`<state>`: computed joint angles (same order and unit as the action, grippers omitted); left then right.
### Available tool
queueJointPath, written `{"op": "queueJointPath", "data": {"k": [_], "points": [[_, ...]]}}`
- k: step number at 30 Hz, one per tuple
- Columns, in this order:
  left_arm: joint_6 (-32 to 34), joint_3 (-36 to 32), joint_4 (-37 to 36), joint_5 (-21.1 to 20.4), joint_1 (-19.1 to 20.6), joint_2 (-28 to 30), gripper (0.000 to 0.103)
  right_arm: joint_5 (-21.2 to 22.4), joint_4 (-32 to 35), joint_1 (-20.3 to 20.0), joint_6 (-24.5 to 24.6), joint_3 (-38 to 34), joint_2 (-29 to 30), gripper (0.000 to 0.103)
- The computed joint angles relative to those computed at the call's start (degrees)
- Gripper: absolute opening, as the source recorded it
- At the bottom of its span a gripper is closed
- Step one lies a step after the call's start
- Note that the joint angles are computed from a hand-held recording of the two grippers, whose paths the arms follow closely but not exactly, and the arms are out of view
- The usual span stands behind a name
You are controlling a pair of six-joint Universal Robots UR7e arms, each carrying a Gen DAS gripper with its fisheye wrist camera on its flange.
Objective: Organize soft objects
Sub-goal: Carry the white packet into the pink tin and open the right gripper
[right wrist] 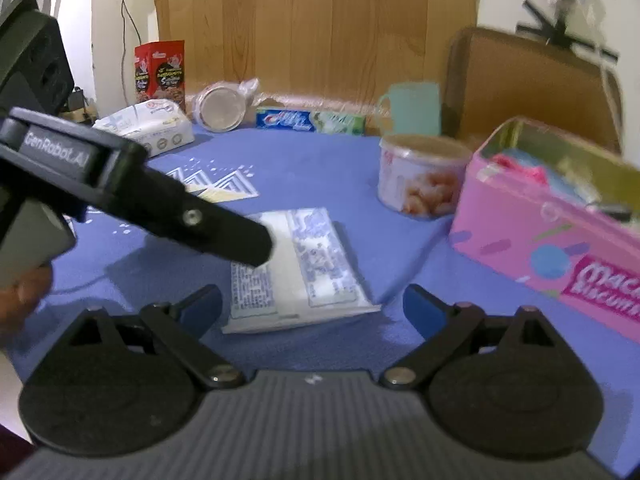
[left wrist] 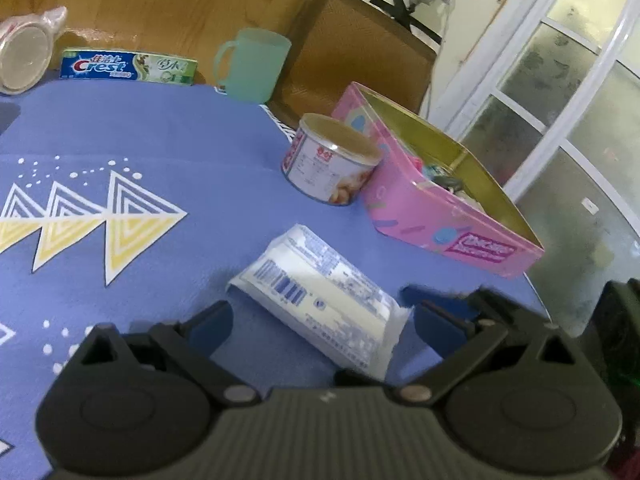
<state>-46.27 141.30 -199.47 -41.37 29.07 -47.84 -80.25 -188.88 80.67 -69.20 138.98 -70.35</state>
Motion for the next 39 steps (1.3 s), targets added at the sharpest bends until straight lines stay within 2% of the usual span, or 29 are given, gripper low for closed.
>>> {"op": "queueJointPath", "data": {"k": [1,2,4,6,8,11,14,16,18,19,22,24,25,26,28,29,33,37,39], "points": [[0.0,-0.3,0.3,0.0,0.3,-0.1,0.094,0.4,0.6,-0.2,-0.6,0.3,-0.2,0.08],[0.1,-0.7,0.6,-0.4,0.6,-0.1,0.084,0.6,0.3,-0.2,-1.9,0.8,-0.4,0.08],[0.0,-1.5,2.0,-1.5,0.8,-0.6,0.072,2.2,1.0,-0.9,-3.5,1.5,-1.2,0.072],[0.2,-3.0,4.9,-0.4,-0.3,-0.8,0.072,4.8,-1.4,-2.1,-5.5,2.9,-1.5,0.072],[4.2,-5.3,5.6,0.7,-1.1,-0.4,0.075,8.4,-3.9,-3.6,-5.8,4.1,-2.5,0.072],[12.8,-9.7,2.9,0.6,-1.3,1.2,0.077,14.0,-4.7,-5.5,-3.0,3.8,-4.8,0.072],[22.2,-16.2,1.3,-1.7,0.2,3.5,0.078,17.5,-9.8,-6.2,0.2,2.4,-5.0,0.072],[28.1,-21.3,0.2,-4.1,1.6,5.9,0.08,17.7,-13.6,-6.0,3.1,0.4,-4.0,0.072],[33.9,-26.5,-0.3,-5.2,2.8,9.0,0.09,16.7,-16.4,-5.7,6.5,-2.7,-2.5,0.073],[36.3,-29.9,0.4,-4.3,3.4,11.1,0.1,15.2,-17.5,-5.2,8.6,-5.1,-1.0,0.076],[39.9,-38.1,3.3,2.1,4.6,16.9,0.103,8.7,-21.6,-3.3,13.1,-13.6,5.5,0.082],[37.6,-41.1,7.4,6.2,5.1,18.7,0.103,3.6,-26.3,-2.4,14.8,-18.3,10.2,0.086],[35.4,-41.4,9.0,6.8,5.4,18.7,0.103,1.1,-25.9,-2.2,15.9,-19.6,10.9,0.086],[34.4,-40.5,8.6,6.2,5.6,18.3,0.103,1.0,-24.2,-2.6,17.9,-19.8,10.1,0.086],[33.4,-39.1,8.1,6.4,5.6,18.1,0.103,6.1,-23.0,-5.2,21.8,-17.2,7.4,0.086],[31.9,-38.9,9.8,7.8,5.5,18.0,0.103,7.0,-23.6,-5.9,22.3,-16.0,6.4,0.086],[26.0,-38.2,16.4,10.2,5.4,17.0,0.103,9.8,-26.2,-7.8,24.6,-11.5,3.6,0.086],[21.3,-37.2,21.5,13.3,3.5,16.3,0.103,10.2,-26.9,-8.1,27.4,-8.9,1.7,0.086],[19.3,-36.2,23.3,14.6,2.3,15.8,0.103,10.4,-25.3,-8.2,29.4,-8.0,0.0,0.086]]}}
